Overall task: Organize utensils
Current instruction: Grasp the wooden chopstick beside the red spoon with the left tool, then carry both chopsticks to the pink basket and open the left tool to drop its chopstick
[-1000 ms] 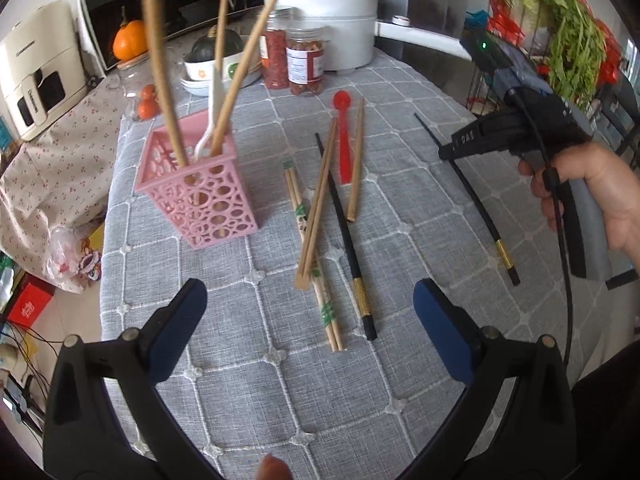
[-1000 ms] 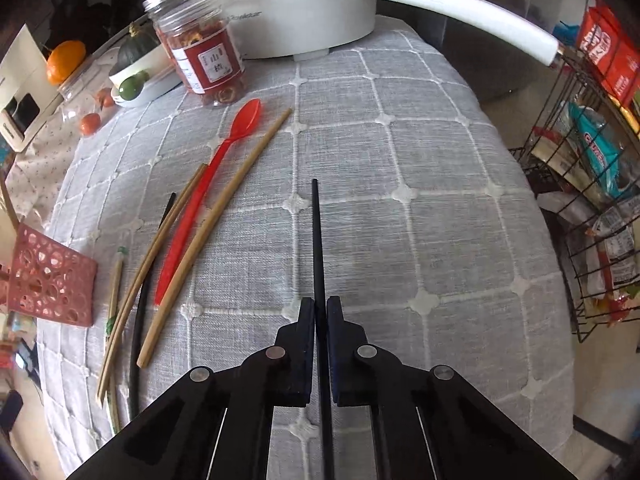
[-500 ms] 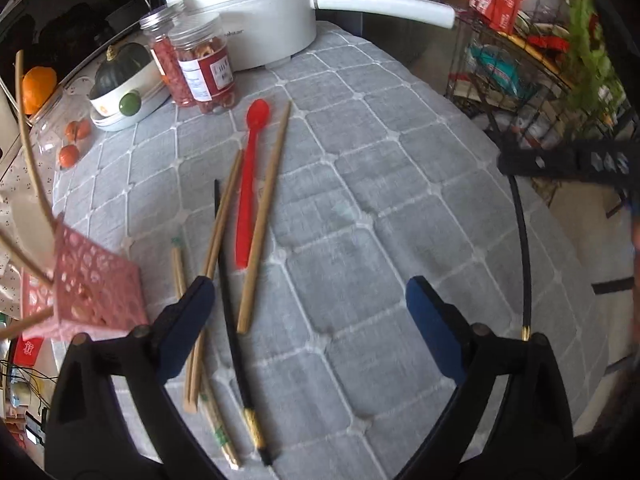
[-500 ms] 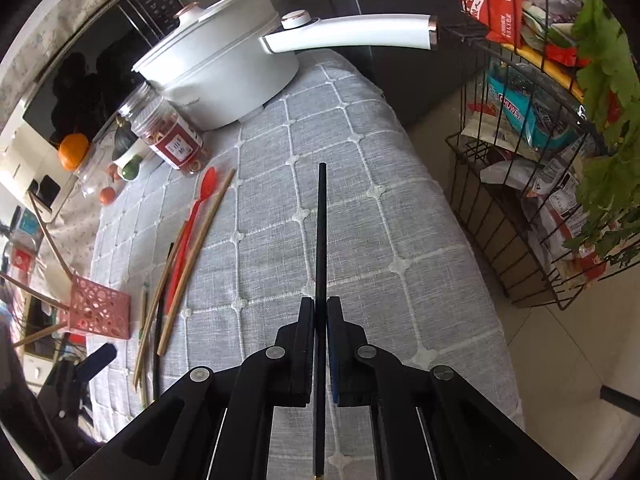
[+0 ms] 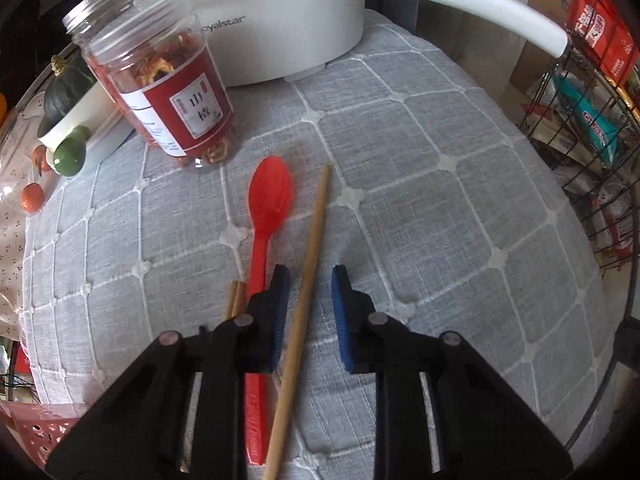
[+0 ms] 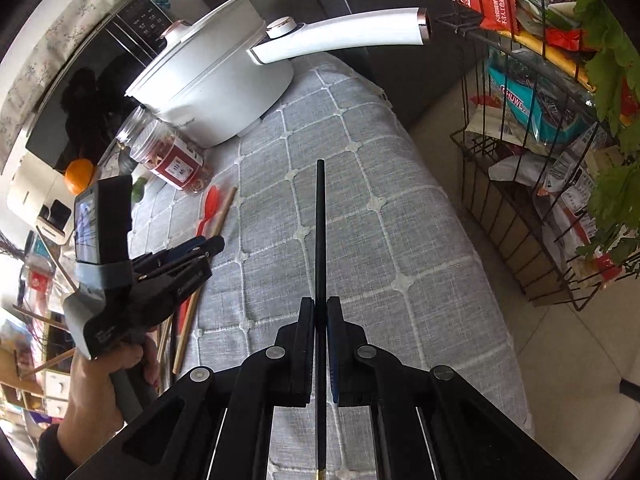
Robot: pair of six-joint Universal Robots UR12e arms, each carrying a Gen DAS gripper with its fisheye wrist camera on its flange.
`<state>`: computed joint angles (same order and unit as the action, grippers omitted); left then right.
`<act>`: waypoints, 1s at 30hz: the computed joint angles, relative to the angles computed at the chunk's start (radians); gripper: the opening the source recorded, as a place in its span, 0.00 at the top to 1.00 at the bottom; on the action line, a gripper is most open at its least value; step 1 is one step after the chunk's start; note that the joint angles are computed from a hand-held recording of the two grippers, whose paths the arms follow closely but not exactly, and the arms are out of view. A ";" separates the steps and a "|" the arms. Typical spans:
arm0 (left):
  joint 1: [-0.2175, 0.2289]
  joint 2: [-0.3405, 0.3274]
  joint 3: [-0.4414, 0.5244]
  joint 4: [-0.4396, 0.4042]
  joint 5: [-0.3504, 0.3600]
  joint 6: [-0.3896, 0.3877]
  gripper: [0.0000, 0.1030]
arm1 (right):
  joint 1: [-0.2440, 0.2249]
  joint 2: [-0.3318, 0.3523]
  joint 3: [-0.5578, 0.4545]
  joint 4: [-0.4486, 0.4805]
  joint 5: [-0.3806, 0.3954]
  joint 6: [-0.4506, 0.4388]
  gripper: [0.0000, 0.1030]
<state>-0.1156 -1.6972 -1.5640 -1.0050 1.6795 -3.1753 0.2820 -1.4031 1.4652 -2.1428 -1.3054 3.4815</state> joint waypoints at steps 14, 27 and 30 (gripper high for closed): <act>-0.040 0.068 -0.067 0.100 0.037 0.049 0.93 | 0.017 -0.013 0.007 -0.036 -0.029 0.007 0.94; -0.006 0.282 -0.223 0.261 -0.046 0.057 0.93 | 0.059 -0.078 0.043 -0.140 -0.064 0.030 0.94; 0.011 0.337 -0.263 0.292 -0.081 0.064 0.93 | 0.075 -0.089 0.048 -0.160 -0.080 0.010 0.94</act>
<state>-0.1044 -1.3601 -1.8268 -0.7129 1.5983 -3.1116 0.3568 -1.4919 1.5133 -2.3025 -1.3858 3.4911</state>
